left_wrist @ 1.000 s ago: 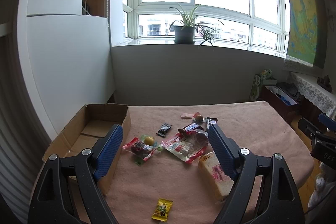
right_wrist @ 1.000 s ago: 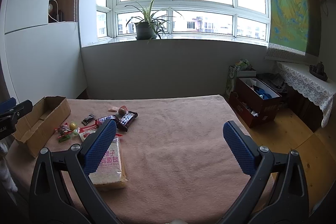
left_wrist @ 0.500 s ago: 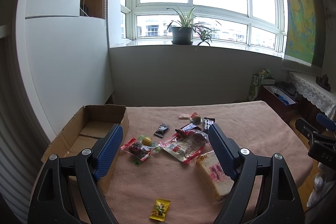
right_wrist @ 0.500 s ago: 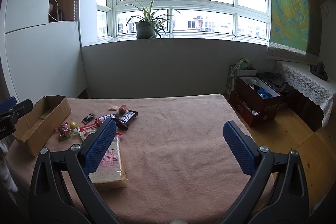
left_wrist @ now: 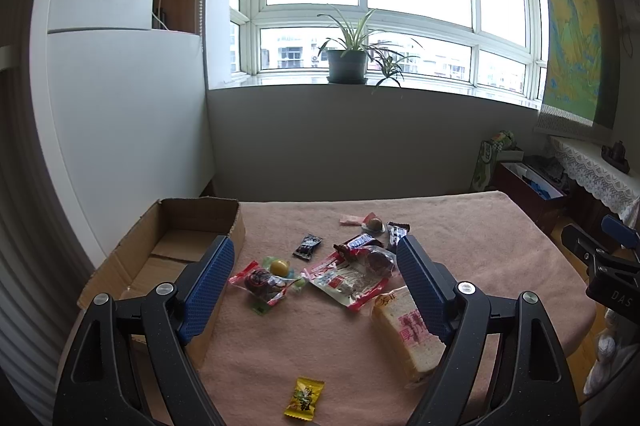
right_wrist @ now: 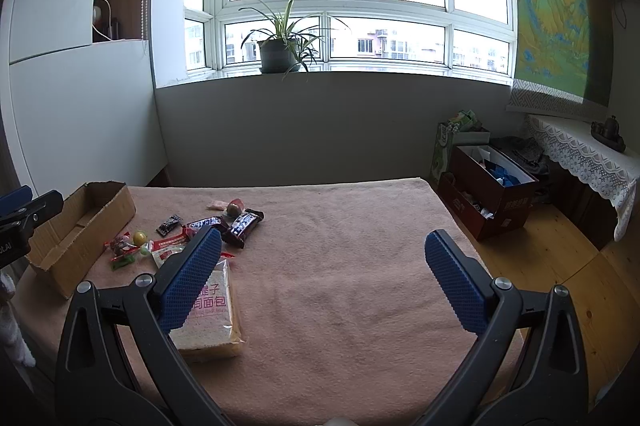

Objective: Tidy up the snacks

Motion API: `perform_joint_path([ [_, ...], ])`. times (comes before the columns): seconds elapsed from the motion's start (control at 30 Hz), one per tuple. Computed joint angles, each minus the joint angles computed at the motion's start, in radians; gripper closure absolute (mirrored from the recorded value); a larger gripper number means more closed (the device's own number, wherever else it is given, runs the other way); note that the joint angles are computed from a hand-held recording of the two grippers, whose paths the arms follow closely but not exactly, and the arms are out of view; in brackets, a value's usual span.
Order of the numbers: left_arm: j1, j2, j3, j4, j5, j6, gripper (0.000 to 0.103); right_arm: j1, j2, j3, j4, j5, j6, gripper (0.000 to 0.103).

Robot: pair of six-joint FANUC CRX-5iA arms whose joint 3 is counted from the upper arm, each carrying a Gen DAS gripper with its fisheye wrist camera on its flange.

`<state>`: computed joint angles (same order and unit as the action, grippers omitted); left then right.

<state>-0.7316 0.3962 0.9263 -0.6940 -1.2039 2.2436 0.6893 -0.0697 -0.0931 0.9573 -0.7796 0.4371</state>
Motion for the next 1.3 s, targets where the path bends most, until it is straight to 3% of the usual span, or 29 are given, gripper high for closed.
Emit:
perform_joint_path([
  [1.1, 0.016, -0.001, -0.015, 0.032, 0.011, -0.008, 0.019, -0.012, 0.022, 0.033, -0.116, 0.02, 0.106, 0.0],
  [1.3, 0.034, -0.006, -0.034, 0.067, 0.026, -0.009, 0.02, -0.023, 0.041, 0.074, -0.23, 0.023, 0.21, 0.0],
])
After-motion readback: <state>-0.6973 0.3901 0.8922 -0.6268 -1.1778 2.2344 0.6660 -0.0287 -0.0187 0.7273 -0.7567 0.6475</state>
